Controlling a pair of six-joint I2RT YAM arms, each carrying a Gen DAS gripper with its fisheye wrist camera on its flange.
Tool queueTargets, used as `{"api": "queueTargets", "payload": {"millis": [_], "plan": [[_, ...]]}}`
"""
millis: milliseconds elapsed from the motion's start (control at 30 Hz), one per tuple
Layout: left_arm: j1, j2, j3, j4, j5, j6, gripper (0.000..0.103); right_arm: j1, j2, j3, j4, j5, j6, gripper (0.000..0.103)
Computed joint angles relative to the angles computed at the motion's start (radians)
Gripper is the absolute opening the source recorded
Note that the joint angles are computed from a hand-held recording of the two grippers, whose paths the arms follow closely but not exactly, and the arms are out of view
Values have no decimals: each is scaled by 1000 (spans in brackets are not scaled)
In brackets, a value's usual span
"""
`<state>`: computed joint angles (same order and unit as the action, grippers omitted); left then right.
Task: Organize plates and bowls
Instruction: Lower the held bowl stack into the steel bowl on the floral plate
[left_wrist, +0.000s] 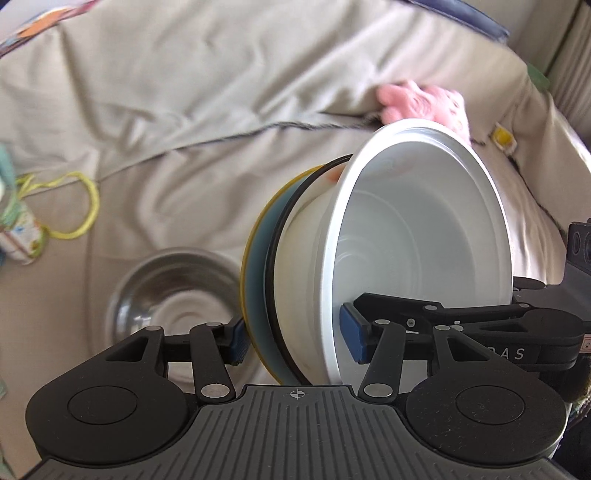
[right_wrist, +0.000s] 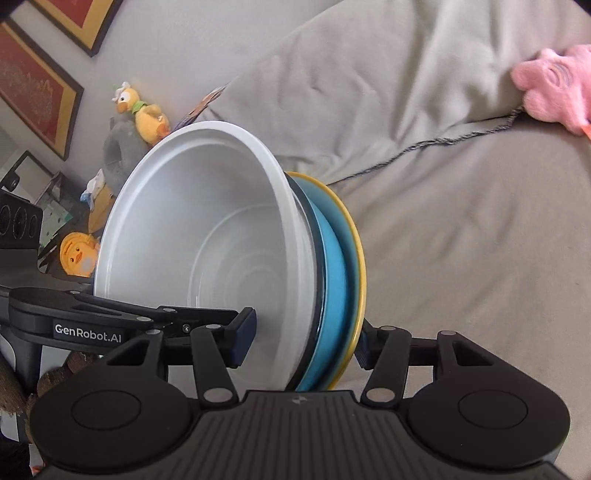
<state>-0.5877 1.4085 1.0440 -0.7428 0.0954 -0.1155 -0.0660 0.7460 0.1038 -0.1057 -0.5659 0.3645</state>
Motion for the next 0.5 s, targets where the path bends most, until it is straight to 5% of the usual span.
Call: {"api": "queueTargets", "payload": {"millis": [233, 400, 500], "plan": [[304, 20, -78, 30, 102, 123, 56, 363, 587, 165, 439, 160, 194, 54], [445, 186, -100, 97, 160, 183, 56, 443, 951, 297, 562, 155, 260, 53], [503, 208, -125, 143, 204, 211, 54, 477, 1046, 335, 596, 173, 271, 54]]}}
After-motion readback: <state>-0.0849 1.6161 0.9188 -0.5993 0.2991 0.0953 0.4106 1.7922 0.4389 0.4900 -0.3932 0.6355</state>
